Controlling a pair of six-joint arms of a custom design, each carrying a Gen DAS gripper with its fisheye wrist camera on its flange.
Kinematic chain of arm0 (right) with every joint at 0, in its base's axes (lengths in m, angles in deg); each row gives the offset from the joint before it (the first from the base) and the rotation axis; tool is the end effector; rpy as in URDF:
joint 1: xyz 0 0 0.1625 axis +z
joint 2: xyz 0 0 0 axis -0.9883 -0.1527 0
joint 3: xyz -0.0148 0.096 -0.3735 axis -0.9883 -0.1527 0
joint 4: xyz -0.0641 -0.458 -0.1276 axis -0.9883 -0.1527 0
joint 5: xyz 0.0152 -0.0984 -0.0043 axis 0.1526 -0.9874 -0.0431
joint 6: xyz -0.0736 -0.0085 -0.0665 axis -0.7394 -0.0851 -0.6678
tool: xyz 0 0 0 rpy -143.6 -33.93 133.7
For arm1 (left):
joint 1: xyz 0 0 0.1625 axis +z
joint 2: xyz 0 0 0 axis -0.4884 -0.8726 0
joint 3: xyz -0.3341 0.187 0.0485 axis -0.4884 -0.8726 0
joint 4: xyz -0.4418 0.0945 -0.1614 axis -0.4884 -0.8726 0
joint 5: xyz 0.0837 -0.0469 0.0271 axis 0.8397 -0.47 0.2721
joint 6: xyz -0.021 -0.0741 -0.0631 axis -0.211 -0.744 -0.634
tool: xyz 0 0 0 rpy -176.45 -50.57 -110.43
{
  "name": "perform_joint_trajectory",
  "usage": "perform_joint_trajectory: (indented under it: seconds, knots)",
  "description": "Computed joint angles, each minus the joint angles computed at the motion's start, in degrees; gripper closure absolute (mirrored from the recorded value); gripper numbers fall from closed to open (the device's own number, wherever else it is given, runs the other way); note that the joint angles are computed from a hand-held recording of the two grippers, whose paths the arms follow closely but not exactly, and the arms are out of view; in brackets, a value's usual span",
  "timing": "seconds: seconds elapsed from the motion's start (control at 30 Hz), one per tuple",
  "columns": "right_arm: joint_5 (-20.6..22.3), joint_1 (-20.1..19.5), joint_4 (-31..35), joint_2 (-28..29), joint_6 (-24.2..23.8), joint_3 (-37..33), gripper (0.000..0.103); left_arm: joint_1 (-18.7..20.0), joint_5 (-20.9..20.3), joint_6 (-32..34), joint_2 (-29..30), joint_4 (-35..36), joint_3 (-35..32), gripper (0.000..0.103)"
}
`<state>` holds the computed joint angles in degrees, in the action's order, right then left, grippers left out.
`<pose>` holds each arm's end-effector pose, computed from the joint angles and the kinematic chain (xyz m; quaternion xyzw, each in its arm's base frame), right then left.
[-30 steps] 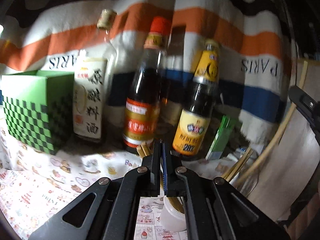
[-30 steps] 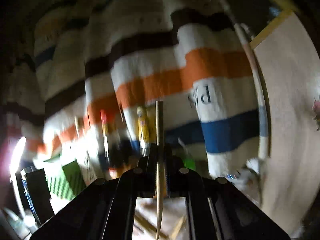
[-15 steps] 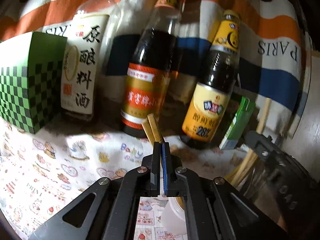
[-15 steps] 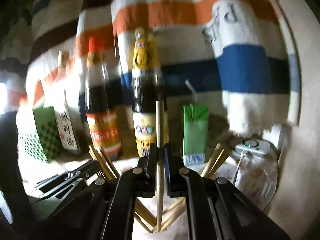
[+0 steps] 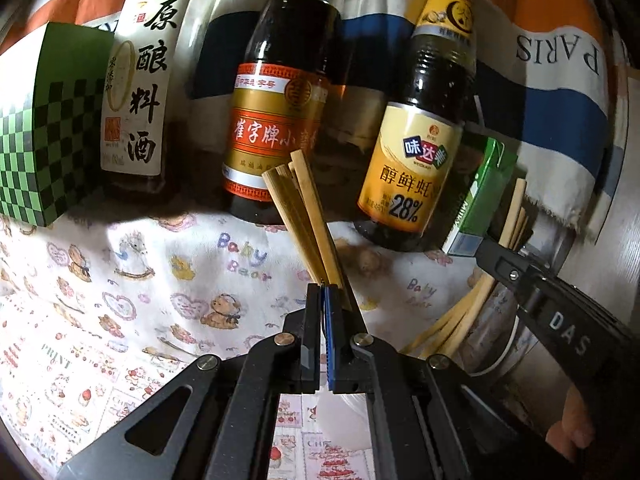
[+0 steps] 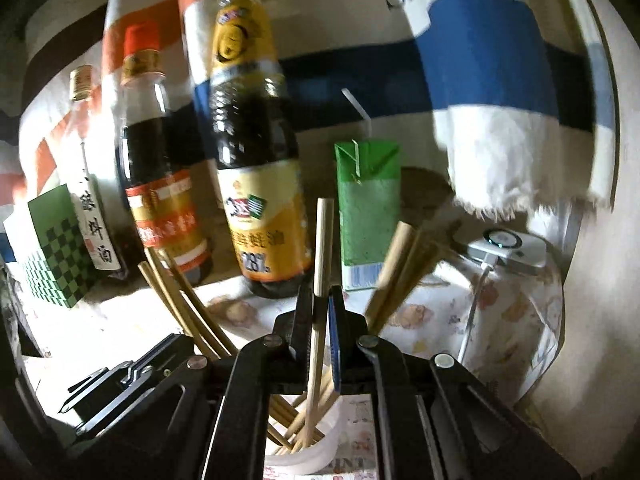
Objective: Organize utensils
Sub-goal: 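Lower the fork and chopstick into the cup with both grippers, then open the left gripper while the right gripper opens, releasing both into the cup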
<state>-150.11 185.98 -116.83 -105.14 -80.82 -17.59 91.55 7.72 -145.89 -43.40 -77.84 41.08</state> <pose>0.3058 -0.7594 0.0939 0.2899 -0.7992 0.4750 0.2270 -0.1526 -0.7187 0.1946 0.1245 0.8047 -0.5255 0.2465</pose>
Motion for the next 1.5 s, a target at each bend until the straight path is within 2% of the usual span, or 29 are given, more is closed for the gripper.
perform_joint_trajectory:
  seconds: [0.17, 0.23, 0.27, 0.3, 0.33, 0.37, 0.4, 0.53, 0.6, 0.63, 0.67, 0.73, 0.83, 0.9, 0.93, 1.0, 1.1, 1.17, 1.33, 1.5]
  knots:
    - [-2.09, 0.08, 1.48, 0.68, -0.95, -1.34, 0.095, -0.78, -2.26, 3.48, 1.33, -1.43, -0.07, 0.102]
    - [-2.76, 0.15, 1.55, 1.03, -1.41, -1.84, 0.095, -1.05, -2.85, 4.59, 1.06, -2.43, 0.73, 0.098]
    - [-2.62, 0.08, 2.16, 0.78, -0.92, -1.75, 0.093, -1.14, -2.8, 5.06, 0.78, -2.79, 1.21, 0.094]
    - [-2.33, 0.05, 2.65, 0.63, -0.66, -1.74, 0.091, -1.23, -2.75, 5.37, 0.55, -3.05, 1.58, 0.08]
    - [-2.06, 0.02, 2.71, 0.58, -0.56, -1.79, 0.085, -1.4, -3.03, 5.8, -0.01, -3.86, 2.42, 0.062]
    - [-1.63, -0.03, 2.26, 0.43, -0.61, -1.66, 0.08, -1.66, -3.77, 6.37, -0.72, -5.19, 3.5, 0.055]
    - [-1.45, -0.02, 1.68, 0.37, -1.0, -1.54, 0.079, -1.88, -4.23, 6.7, -1.77, -6.44, 4.79, 0.05]
    - [-1.79, 0.37, 1.52, -0.38, -2.71, -0.75, 0.077, -1.97, -2.39, 4.78, -4.9, -5.24, 7.19, 0.047]
    - [-1.63, 0.47, 0.58, -0.69, -2.74, -0.25, 0.063, -2.33, -3.02, 5.46, -7.09, -6.25, 9.33, 0.041]
    - [-1.36, 0.48, 0.25, -0.89, -2.71, 0.04, 0.047, -2.54, -3.37, 6.03, -8.13, -6.73, 10.39, 0.037]
    - [-0.98, 0.48, -0.44, -1.28, -2.67, 0.59, 0.037, -2.74, -3.74, 6.69, -9.27, -7.12, 11.51, 0.035]
    - [-0.55, 0.64, -3.28, -1.96, -3.56, 1.92, 0.036, -2.7, -4.35, 8.55, -11.3, -8.01, 12.81, 0.024]
    - [-0.31, 1.03, -9.49, -1.72, -8.22, 3.01, 0.021, -2.95, -5.58, 12.83, -15.52, -12.36, 17.15, 0.014]
    - [-0.04, 1.17, -12.49, -2.17, -9.36, 4.29, 0.018, -3.11, -6.75, 15.59, -18.25, -15.65, 20.26, 0.006]
    - [-0.01, 1.31, -13.04, -2.78, -9.24, 5.18, 0.018, -3.11, -7.2, 16.38, -19.34, -16.84, 21.47, 0.004]
    - [0.8, 1.59, -13.39, -4.26, -8.39, 7.56, 0.016, -3.03, -7.68, 14.65, -21.22, -14.56, 22.56, 0.004]
    - [4.02, 1.48, -14.89, -6.6, -9.1, 12.25, 0.01, -2.69, -7.77, 12.79, -23.62, -12.86, 24.52, 0.004]
    - [5.34, 1.54, -15.28, -7.11, -10.22, 14.58, 0.0, -2.46, -7.59, 13.73, -25.82, -14.41, 27.08, 0.002]
    - [6.37, 1.09, -17.05, -6.84, -9.1, 19.87, 0.0, -2.13, -7.79, 21.57, -29.86, -22.06, 33.72, 0.001]
    - [5.92, 0.23, -22.15, -4.34, -9.69, 21.56, 0.0, -0.97, -7.38, 24.22, -31.05, -24.98, 36.57, 0.001]
